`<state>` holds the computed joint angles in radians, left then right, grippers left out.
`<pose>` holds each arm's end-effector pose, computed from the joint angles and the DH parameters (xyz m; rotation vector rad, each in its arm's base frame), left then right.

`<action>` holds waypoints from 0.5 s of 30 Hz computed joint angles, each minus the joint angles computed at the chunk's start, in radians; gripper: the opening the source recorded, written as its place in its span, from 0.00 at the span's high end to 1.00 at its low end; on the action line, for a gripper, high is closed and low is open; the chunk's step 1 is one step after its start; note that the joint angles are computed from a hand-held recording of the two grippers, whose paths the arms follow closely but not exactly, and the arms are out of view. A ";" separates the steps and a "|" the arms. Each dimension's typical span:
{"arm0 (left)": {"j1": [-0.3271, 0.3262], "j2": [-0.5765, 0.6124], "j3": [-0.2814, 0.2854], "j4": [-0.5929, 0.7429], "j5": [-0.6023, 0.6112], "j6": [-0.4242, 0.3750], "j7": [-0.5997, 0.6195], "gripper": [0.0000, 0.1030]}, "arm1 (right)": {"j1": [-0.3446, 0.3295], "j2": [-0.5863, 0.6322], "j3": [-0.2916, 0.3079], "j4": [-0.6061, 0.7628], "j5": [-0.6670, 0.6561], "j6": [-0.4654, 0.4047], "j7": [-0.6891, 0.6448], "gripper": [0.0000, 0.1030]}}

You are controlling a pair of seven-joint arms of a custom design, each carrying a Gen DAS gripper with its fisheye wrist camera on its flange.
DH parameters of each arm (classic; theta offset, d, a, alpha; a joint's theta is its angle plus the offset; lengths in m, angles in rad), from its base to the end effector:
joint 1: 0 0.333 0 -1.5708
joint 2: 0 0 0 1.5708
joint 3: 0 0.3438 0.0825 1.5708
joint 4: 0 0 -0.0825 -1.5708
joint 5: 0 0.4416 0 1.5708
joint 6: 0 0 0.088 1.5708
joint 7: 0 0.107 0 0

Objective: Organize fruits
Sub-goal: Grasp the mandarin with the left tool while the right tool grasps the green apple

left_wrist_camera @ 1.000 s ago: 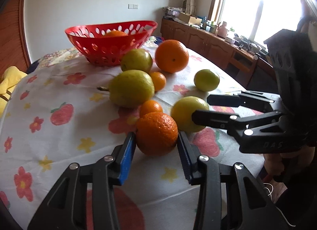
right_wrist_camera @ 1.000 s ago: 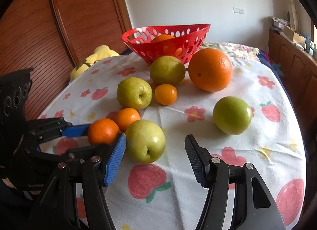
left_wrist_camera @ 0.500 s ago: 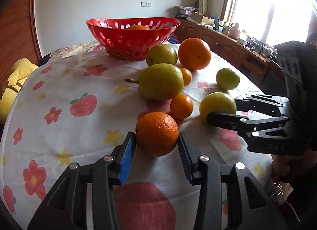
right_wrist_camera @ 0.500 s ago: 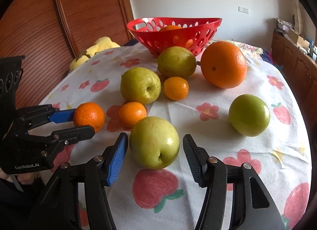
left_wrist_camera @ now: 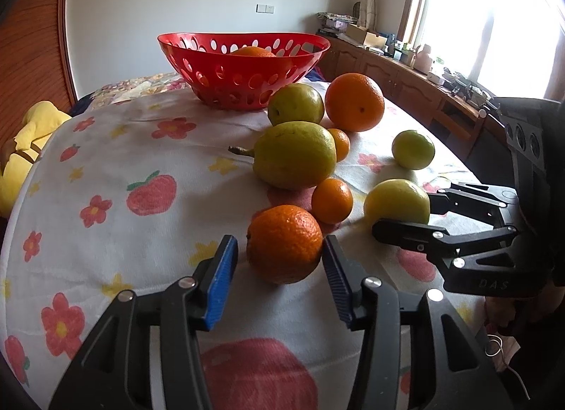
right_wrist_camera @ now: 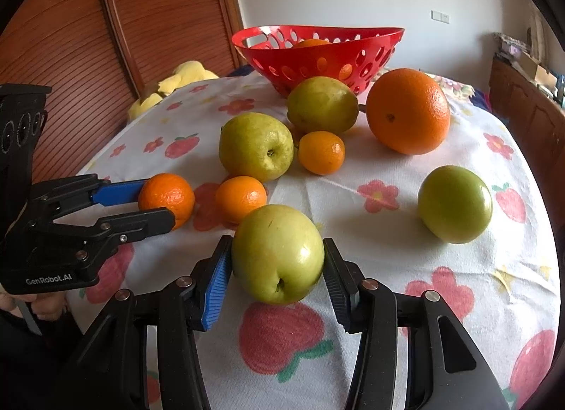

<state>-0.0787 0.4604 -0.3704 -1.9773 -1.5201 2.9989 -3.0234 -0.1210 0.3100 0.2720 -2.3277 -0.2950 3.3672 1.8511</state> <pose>0.6251 -0.2113 0.2406 -1.2994 2.3923 -1.0785 0.5915 0.1197 0.2742 -1.8533 1.6109 -0.4850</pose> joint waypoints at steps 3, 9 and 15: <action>-0.003 0.008 -0.001 0.009 0.013 0.005 -0.007 0.52 | 0.027 -0.004 -0.024 -0.003 0.011 0.004 -0.010 0.51; 0.018 0.026 -0.028 0.018 0.093 0.008 -0.061 0.54 | 0.049 -0.005 -0.044 -0.003 0.023 0.006 -0.019 0.51; 0.051 0.027 -0.068 0.011 0.105 0.019 -0.059 0.58 | 0.044 -0.006 -0.038 -0.005 0.022 0.007 -0.019 0.51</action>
